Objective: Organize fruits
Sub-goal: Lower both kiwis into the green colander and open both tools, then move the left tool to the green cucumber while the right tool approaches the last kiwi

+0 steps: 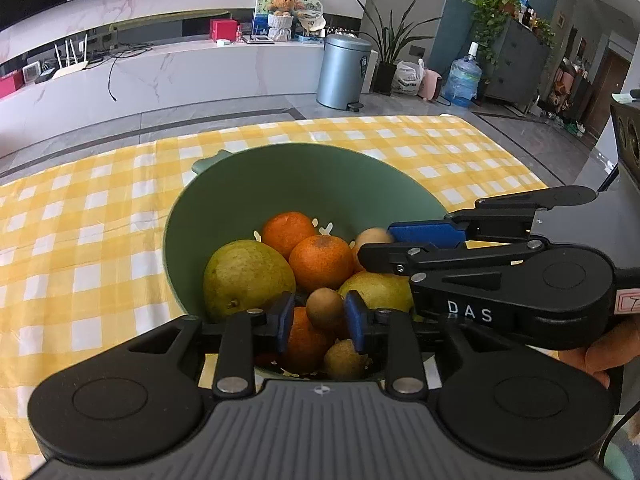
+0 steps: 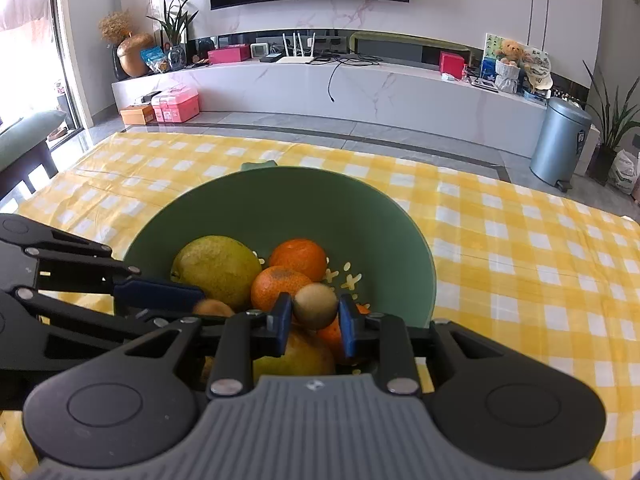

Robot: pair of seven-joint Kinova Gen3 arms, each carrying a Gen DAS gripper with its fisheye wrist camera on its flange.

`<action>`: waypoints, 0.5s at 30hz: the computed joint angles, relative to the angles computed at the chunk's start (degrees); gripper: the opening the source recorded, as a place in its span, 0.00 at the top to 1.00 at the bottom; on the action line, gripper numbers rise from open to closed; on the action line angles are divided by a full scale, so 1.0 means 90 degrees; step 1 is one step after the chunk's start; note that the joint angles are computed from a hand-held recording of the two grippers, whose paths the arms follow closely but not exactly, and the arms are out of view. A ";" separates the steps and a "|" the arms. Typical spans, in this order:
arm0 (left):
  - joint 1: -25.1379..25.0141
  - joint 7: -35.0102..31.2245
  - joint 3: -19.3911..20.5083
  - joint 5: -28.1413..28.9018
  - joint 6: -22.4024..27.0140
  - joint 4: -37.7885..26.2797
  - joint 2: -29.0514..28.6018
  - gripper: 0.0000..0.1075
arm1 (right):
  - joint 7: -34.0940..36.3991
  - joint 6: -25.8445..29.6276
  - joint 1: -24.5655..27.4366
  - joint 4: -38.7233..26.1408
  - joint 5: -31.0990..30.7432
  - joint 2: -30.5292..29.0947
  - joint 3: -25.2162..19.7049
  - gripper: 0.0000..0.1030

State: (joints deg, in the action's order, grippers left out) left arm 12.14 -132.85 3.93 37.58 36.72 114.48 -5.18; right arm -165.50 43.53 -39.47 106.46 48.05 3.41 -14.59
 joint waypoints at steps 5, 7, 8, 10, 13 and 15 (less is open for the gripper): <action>0.0004 -0.0368 -0.0178 0.0379 0.0005 0.0120 -0.0204 0.51 | 0.0041 0.0183 -0.0049 -0.0016 0.0102 -0.0029 -0.0041 0.72; 0.0004 -0.0519 -0.0252 0.0534 0.0053 0.0151 -0.0282 0.48 | -0.0050 0.0256 -0.0073 -0.0003 0.0192 -0.0060 -0.0064 0.65; 0.0001 -0.0532 -0.0261 0.0558 0.0063 0.0156 -0.0328 0.48 | -0.0133 0.0280 -0.0090 0.0018 0.0268 -0.0089 -0.0082 0.64; 0.0009 -0.0568 -0.0293 0.0596 0.0063 0.0189 -0.0439 0.47 | -0.0199 0.0360 -0.0103 0.0002 0.0332 -0.0120 -0.0122 0.60; 0.0014 -0.0474 -0.0326 0.0492 0.0115 0.0196 -0.0629 0.46 | -0.0697 0.0625 -0.0239 0.0058 0.0729 -0.0176 -0.0256 0.45; 0.0015 -0.0324 -0.0332 0.0355 0.0141 0.0183 -0.0734 0.43 | -0.1097 0.0857 -0.0359 0.0115 0.1023 -0.0223 -0.0373 0.42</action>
State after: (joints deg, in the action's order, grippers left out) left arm 12.28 -135.77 0.94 40.77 38.00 116.13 -11.78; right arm -175.38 51.24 -42.70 107.49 57.26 1.40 -17.94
